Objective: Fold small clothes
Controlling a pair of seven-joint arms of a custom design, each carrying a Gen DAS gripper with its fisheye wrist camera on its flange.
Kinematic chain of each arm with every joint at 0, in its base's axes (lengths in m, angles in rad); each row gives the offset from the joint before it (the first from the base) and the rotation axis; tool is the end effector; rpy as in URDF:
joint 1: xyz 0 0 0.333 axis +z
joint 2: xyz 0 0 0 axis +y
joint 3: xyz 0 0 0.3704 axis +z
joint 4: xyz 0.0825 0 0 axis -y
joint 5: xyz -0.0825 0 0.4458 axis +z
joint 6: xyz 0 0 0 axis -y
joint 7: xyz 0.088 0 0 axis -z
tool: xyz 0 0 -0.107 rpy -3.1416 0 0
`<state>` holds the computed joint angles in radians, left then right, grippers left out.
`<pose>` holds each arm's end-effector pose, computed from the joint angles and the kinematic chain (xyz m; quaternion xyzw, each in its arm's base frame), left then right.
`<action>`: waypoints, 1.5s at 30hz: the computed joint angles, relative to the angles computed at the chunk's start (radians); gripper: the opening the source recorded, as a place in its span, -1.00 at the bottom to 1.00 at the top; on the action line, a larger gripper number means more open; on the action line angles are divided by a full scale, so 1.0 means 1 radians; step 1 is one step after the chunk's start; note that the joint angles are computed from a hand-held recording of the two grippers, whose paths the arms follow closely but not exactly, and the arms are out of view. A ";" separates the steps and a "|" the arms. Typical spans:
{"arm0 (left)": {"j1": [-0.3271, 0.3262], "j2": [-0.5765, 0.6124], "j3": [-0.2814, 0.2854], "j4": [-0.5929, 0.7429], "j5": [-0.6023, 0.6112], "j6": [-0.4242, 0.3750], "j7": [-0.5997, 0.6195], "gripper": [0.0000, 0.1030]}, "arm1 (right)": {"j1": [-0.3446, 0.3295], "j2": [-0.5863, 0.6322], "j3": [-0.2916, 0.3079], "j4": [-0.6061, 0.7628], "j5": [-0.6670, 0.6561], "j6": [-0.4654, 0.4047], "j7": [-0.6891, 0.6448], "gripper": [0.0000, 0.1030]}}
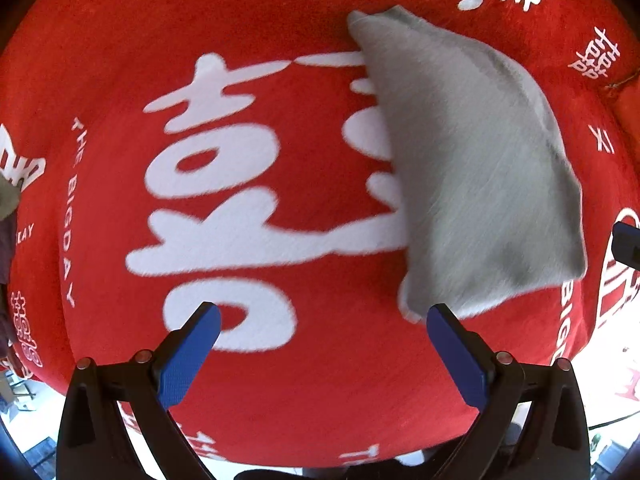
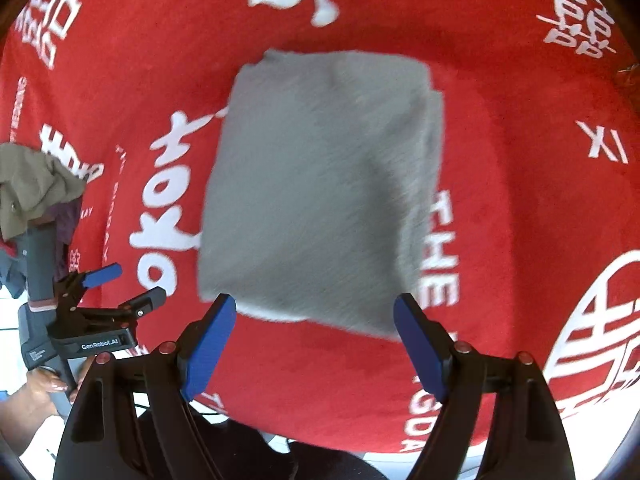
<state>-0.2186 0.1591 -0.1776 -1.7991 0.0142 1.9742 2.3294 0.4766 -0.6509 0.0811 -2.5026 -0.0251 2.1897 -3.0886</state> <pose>0.6238 -0.2536 0.4896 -0.2050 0.9787 -0.0114 0.0034 0.3472 0.2207 0.5607 -0.2474 0.9537 0.0150 0.1703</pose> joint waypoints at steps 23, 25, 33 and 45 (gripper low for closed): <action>-0.097 0.175 -0.016 0.167 -0.084 -0.094 -0.202 1.00 | -0.105 -0.234 -0.175 -0.359 0.008 0.349 -0.046 0.61; -0.101 0.177 -0.015 0.168 -0.082 -0.093 -0.207 1.00 | -0.103 -0.222 -0.186 -0.364 0.021 0.373 -0.064 0.61; -0.113 0.191 -0.013 0.181 -0.071 -0.096 -0.228 1.00 | -0.098 -0.246 -0.195 -0.400 0.070 0.383 -0.083 0.61; -0.131 0.205 -0.015 0.207 -0.058 -0.112 -0.254 1.00 | -0.089 -0.276 -0.204 -0.423 0.100 0.390 -0.101 0.61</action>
